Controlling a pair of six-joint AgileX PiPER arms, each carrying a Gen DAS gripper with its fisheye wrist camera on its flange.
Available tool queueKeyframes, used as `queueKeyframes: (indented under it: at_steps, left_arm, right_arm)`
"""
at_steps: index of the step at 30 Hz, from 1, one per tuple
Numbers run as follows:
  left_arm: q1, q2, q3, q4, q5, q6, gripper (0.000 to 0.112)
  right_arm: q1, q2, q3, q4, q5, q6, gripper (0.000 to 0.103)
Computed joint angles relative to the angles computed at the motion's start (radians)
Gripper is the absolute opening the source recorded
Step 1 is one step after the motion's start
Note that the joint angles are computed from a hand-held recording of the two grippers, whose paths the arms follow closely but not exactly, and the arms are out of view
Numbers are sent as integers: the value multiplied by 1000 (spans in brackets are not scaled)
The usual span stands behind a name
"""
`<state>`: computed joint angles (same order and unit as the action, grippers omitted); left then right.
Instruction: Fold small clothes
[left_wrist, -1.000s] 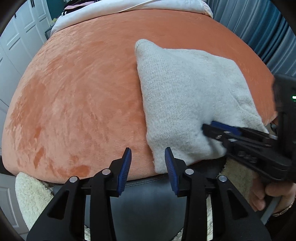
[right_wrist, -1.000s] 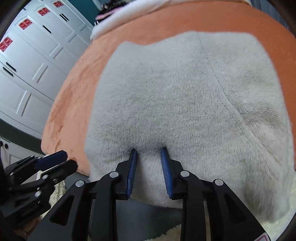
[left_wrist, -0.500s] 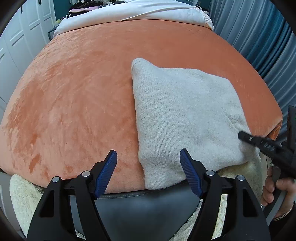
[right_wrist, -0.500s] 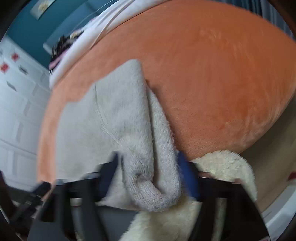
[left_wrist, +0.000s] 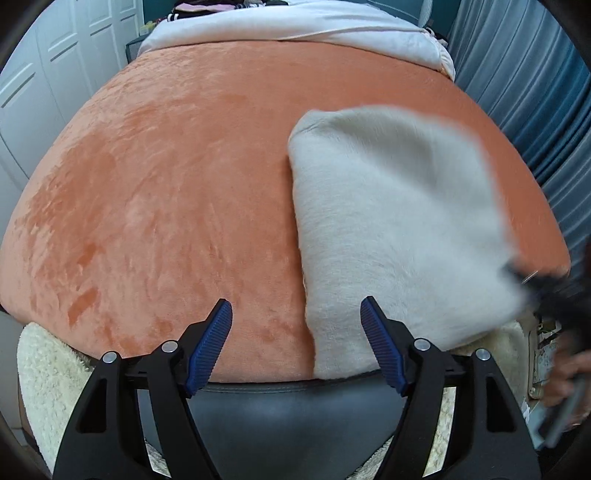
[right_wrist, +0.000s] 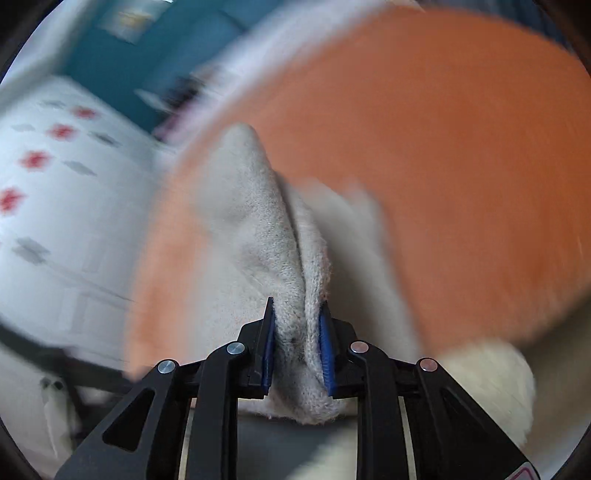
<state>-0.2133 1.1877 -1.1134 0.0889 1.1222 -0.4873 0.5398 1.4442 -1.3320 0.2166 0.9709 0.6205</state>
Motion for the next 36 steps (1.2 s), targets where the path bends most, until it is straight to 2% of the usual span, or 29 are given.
queueKeyframes:
  at_steps: [1, 3, 4, 7, 9, 10, 12, 14, 15, 17, 18, 19, 22, 24, 27, 29, 30, 32, 33, 35, 36]
  left_arm:
    - [-7, 3, 2, -6, 4, 6, 70]
    - [-38, 7, 5, 13, 7, -4, 70]
    - [-50, 10, 6, 23, 6, -9, 70]
    - [-63, 21, 3, 15, 2, -9, 70]
    - [-81, 20, 0, 33, 0, -21, 70]
    - [-84, 17, 2, 40, -2, -23, 70]
    - [-86, 18, 8, 41, -8, -29, 71]
    - [-80, 28, 10, 25, -7, -26, 71]
    - [-79, 34, 8, 16, 0, -22, 71]
    - [-85, 26, 7, 17, 7, -16, 71]
    - [-89, 23, 7, 23, 6, -16, 73]
    - [-92, 23, 6, 24, 5, -17, 74]
    - [-93, 43, -11, 12, -7, -20, 74]
    - [-93, 62, -43, 0, -20, -24, 73]
    - [-103, 86, -82, 12, -57, -35, 73]
    - [-130, 140, -102, 57, -43, -57, 73]
    - [-130, 178, -106, 55, -21, -50, 71]
    - [-113, 212, -69, 23, -36, -26, 72]
    - [-112, 224, -52, 11, -38, -17, 72]
    - [-115, 217, -30, 1, -53, -16, 73]
    - [-123, 214, -30, 11, -53, -23, 74]
  right_arm:
    - [-7, 10, 79, -8, -4, 29, 19]
    - [3, -61, 181, 16, -113, 52, 19]
    - [15, -80, 191, 1, -137, 77, 19]
    - [34, -76, 94, -23, -59, 101, 20]
    - [34, -114, 69, 72, -122, 59, 20]
    - [45, -138, 61, 72, -133, 66, 20]
    - [82, -121, 30, -48, -77, 104, 20]
    - [132, -31, 37, -200, 30, 135, 20]
    - [135, -15, 79, -216, 32, 152, 23]
    - [109, -69, 143, -148, -42, 158, 24]
    - [110, -91, 135, -144, -39, 167, 27]
    - [129, -107, 112, -170, -24, 208, 31]
    - [211, -111, 4, -324, 82, 305, 32]
    - [271, -86, -80, -407, 116, 323, 32]
    - [222, -33, -186, -311, 74, 159, 31]
    - [198, 2, -231, -226, 73, 30, 31]
    - [215, 53, -256, -193, 86, -2, 31]
    - [232, 220, -305, -82, 147, -94, 31]
    - [250, 265, -272, -72, 153, -106, 27]
    - [318, 257, -227, -163, 111, -56, 27]
    - [329, 250, -244, -183, 135, -42, 27]
